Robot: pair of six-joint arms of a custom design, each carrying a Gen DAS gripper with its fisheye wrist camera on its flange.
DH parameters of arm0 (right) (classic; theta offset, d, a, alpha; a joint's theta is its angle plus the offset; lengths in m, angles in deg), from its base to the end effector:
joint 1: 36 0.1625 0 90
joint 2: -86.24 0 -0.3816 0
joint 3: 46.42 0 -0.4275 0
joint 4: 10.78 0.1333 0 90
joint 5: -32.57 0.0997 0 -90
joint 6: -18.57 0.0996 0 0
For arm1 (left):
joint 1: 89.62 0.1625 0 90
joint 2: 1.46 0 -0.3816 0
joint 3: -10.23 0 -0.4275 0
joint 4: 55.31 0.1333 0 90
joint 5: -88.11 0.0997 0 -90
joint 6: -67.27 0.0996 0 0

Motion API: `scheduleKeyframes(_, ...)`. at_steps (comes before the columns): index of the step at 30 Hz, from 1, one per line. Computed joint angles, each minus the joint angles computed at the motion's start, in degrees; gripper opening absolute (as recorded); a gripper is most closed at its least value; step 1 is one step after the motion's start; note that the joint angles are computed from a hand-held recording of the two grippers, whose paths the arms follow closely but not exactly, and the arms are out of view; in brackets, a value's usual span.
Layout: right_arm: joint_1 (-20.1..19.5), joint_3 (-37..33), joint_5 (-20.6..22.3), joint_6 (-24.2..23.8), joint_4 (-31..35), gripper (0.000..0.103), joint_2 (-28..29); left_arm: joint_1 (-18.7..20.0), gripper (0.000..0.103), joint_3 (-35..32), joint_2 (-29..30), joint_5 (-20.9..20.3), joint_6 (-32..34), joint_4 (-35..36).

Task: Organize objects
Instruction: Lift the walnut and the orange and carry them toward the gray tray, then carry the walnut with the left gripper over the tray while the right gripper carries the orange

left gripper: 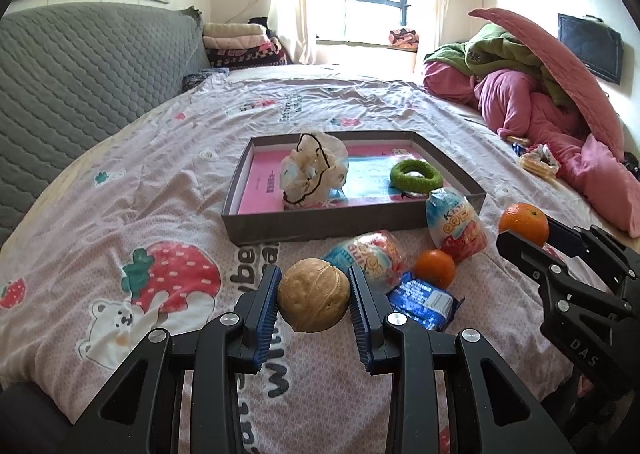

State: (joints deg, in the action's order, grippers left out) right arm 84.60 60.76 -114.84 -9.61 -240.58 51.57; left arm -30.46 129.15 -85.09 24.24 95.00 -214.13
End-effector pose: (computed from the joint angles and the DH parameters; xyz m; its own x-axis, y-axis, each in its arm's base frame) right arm 0.3125 -0.4313 0.0431 -0.6646 0.1911 0.7224 -0.5790 0.4794 -0.6595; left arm -0.1164 -0.5405 0.2753 -0.5939 0.5555 -0.5820 0.7950 0.5166 -0.3181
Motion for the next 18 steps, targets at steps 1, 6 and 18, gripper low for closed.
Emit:
scheduleKeyframes(1, -0.07, -0.27, 0.21, -0.27, 0.07, 0.041, 0.1, -0.06, 0.034, -0.22, 0.24, -0.05, -0.05, -0.19)
scheduleKeyframes(6, -0.5, -2.58, 1.12, -2.2, 0.37, 0.041, 0.71, -0.37, 0.034, -1.55, 1.81, 0.06, -0.31, -1.28)
scheduleKeyframes(18, -1.89, -4.52, 2.33, -0.76, 2.98, 0.041, 0.27, -0.84, 0.034, -4.35, 6.25, 1.17, 0.57, -4.48)
